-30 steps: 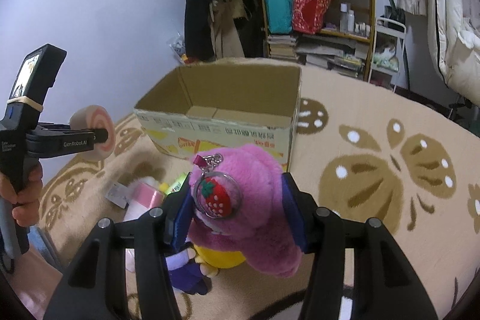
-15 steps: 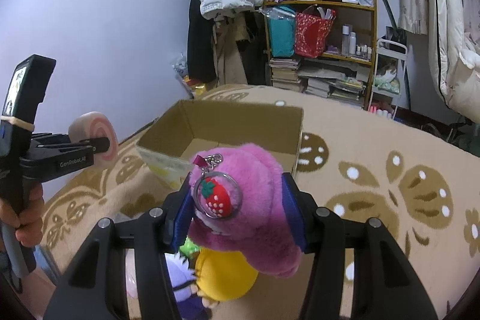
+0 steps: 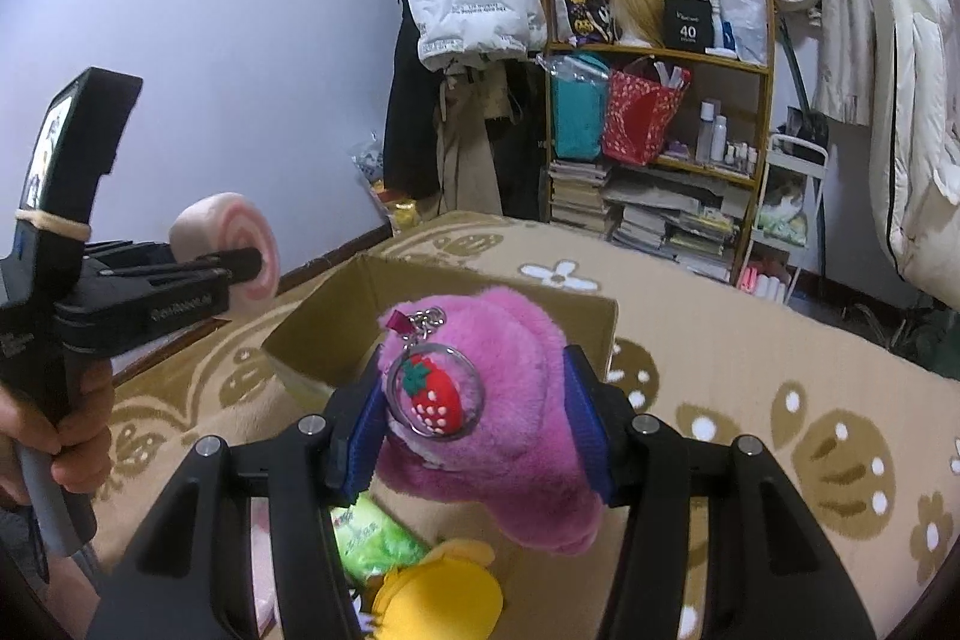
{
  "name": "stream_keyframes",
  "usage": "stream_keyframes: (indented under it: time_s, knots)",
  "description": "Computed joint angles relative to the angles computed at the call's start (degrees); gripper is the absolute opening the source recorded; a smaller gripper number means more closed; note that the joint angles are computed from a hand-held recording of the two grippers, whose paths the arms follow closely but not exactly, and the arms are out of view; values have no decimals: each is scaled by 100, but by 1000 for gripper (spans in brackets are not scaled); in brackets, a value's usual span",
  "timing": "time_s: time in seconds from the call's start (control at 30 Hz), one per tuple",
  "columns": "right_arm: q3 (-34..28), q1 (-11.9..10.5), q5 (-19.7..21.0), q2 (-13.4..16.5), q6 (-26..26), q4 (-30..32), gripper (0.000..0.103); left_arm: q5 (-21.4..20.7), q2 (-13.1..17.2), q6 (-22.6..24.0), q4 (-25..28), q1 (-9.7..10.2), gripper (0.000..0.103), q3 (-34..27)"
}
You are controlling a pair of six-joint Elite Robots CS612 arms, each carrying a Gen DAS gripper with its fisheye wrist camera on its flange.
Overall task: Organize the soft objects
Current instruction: 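Lift the towel roll with the left gripper while the right gripper carries the pink plush over the box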
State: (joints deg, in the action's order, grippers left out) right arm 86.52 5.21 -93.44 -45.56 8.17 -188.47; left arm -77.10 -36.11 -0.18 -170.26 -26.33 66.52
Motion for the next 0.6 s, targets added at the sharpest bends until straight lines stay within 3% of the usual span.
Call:
stream_keyframes:
  time_s: [0.1,0.3,0.6]
  knots:
    - [-118,-30,76,84,-106,-135,57,-211,49,-1,-3,10,35,-69]
    - [-325,-82,265,247,-149,-316,58,-135,144,365,-319,-56,36,-120]
    - [-461,-159,567,411,40,-498,58,-187,258,369,-275,-51,36,-238]
